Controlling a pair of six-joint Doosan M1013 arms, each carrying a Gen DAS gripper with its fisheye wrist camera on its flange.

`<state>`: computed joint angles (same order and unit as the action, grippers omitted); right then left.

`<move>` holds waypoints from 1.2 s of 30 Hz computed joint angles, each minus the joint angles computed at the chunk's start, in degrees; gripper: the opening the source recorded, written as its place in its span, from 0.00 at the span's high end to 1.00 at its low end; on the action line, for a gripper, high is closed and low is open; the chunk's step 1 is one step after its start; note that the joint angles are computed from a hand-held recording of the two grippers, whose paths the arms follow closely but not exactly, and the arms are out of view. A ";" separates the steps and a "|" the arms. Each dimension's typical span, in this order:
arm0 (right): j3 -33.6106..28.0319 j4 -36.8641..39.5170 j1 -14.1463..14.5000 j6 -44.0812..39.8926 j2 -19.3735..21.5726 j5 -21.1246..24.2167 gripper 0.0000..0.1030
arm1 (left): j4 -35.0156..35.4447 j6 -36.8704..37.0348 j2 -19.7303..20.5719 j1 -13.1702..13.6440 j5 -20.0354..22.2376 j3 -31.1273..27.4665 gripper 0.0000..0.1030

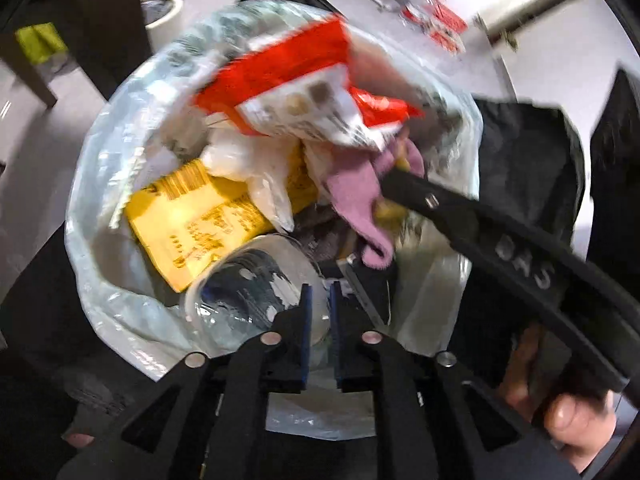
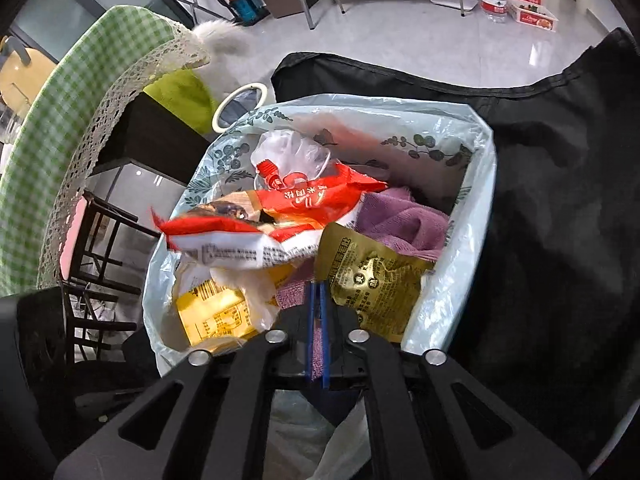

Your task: Collect trash

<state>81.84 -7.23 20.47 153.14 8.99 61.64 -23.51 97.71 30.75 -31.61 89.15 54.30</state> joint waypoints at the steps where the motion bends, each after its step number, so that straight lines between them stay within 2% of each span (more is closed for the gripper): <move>1: -0.27 -0.33 0.09 -0.16 -0.10 0.24 0.96 | -0.03 0.22 -0.23 0.20 -0.19 -0.06 0.81; 2: -0.59 -1.16 0.24 -0.18 -0.18 0.52 0.94 | 0.21 0.66 -0.45 0.37 -0.18 -0.51 0.78; 4: -1.93 -3.60 0.70 0.41 -0.28 2.16 0.85 | -1.23 2.14 -1.21 1.09 -0.56 -1.26 0.65; 5: -2.26 -4.49 0.82 0.59 -0.63 2.08 0.76 | -2.71 3.13 -1.63 1.68 -0.83 -1.81 0.61; 6: -2.70 -5.72 1.02 0.78 -0.98 1.85 0.71 | -3.53 3.80 -2.02 2.13 -1.00 -2.28 0.54; 7: -3.29 -7.40 1.34 1.04 -1.25 1.97 0.68 | -4.22 4.66 -2.54 2.51 -1.54 -2.74 0.50; 9: -4.33 -9.31 1.72 0.93 -1.53 2.36 0.63 | -4.41 6.64 -3.65 2.93 -2.94 -3.33 0.49; 16: -9.71 -15.62 3.80 0.29 -1.47 2.80 0.61 | -3.27 7.52 -6.53 5.09 -9.97 -7.09 0.44; 18: -11.66 -17.67 4.72 -0.78 -0.92 2.95 0.55 | -2.97 7.09 -7.19 6.31 -12.43 -8.44 0.40; 22: -16.64 -22.61 7.26 -3.69 0.94 3.62 0.52 | 1.24 6.65 -10.06 8.30 -20.77 -8.26 0.30; 23: -17.77 -23.53 7.81 -4.51 1.39 3.29 0.48 | 2.58 6.81 -11.30 9.15 -23.68 -7.53 0.28; 25: -20.55 -26.39 9.33 -6.54 2.57 2.51 0.42 | 5.46 6.16 -12.96 10.14 -27.73 -6.68 0.20; 28: -24.78 -30.51 11.54 -9.48 4.72 1.56 0.33 | 12.20 2.96 -15.47 11.52 -33.70 -4.98 0.14; 30: -27.83 -32.28 12.72 -11.67 6.32 0.52 0.26 | 13.13 2.25 -16.64 13.03 -35.59 -4.47 0.13; 32: -30.84 -32.62 13.60 -13.50 7.87 0.41 0.25 | 13.21 0.91 -18.10 15.03 -37.50 -3.25 0.09; 36: -40.95 -30.75 15.61 -20.08 13.52 -0.25 0.21 | 14.85 -1.70 -21.36 18.93 -40.69 -0.02 0.07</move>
<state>40.89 -37.98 36.07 133.06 22.51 61.39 -8.66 96.01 9.39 -12.68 48.47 54.28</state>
